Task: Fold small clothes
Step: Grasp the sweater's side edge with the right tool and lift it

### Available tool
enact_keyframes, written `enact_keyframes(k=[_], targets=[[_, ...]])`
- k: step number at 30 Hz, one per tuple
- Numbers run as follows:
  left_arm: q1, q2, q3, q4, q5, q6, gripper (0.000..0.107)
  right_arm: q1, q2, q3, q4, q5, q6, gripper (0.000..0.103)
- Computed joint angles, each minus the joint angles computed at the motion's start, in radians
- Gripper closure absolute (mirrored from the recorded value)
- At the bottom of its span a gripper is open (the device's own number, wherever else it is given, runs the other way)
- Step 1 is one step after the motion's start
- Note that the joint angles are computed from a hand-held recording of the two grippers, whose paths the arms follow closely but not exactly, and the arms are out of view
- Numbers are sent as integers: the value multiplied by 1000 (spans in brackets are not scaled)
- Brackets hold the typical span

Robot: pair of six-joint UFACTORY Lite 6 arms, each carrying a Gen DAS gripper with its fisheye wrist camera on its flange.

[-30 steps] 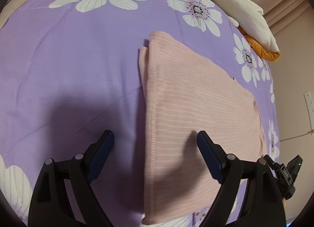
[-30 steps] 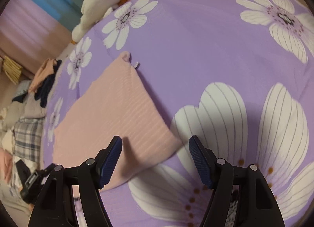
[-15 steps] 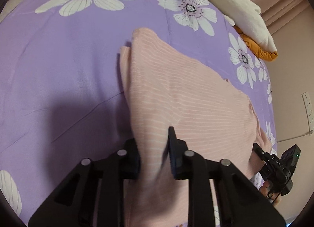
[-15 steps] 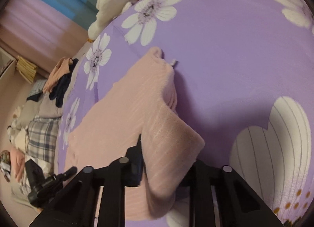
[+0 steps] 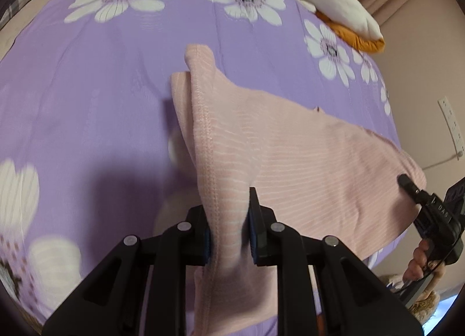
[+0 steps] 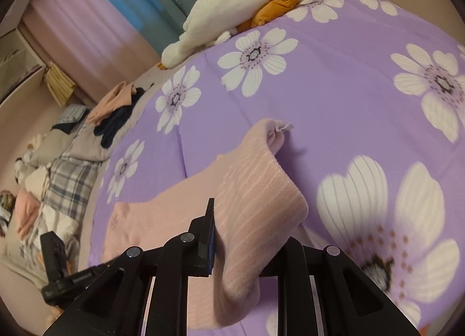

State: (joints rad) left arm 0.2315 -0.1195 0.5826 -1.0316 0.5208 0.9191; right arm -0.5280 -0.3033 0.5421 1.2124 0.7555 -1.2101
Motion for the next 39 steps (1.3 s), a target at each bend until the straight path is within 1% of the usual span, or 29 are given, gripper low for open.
enact_keyframes(k=[1, 4, 6, 9, 11, 12, 13, 17, 19, 20, 22, 26, 28, 30, 33, 36, 39], targets=[[-4, -30, -40, 5, -6, -6, 88, 10, -13, -8, -11, -16, 18, 82], [-4, -84, -120, -10, -27, 19, 86, -41, -72, -53, -63, 8, 56, 82], [-8, -79, -141, -28, -49, 34, 84, -72, -79, -75, -74, 12, 46, 82], [-2, -69, -153, -35, -64, 35, 79, -37, -74, -93, -100, -65, 80, 82], [1, -82, -153, 4, -60, -2, 74, 6, -65, -99, -109, -126, 108, 82], [-1, -97, -157, 31, -62, -25, 70, 35, -63, -98, -115, -159, 128, 82], [3, -116, -161, 66, -64, -55, 65, 45, -77, -103, -126, -169, 143, 82], [54, -187, -187, 141, -38, -102, 56, 96, -134, -92, -167, -181, 202, 82], [83, -213, -192, 165, -19, -110, 48, 138, -164, -77, -184, -178, 240, 82], [98, -225, -194, 171, -8, -108, 45, 158, -176, -71, -189, -178, 256, 82], [130, -244, -194, 184, 13, -103, 42, 229, -216, -57, -227, -194, 318, 82], [199, -274, -193, 193, 64, -85, 41, 396, -274, -22, -331, -240, 453, 82], [240, -292, -197, 192, 94, -64, 41, 516, -287, -1, -430, -289, 561, 82], [259, -312, -203, 208, 102, -67, 41, 612, -281, 16, -517, -327, 655, 82], [283, -336, -209, 225, 110, -68, 41, 776, -218, 41, -658, -399, 805, 82], [299, -329, -205, 223, 118, -61, 41, 881, -158, 38, -779, -451, 927, 82], [311, -323, -200, 227, 122, -59, 41, 974, -57, 40, -826, -489, 986, 82]])
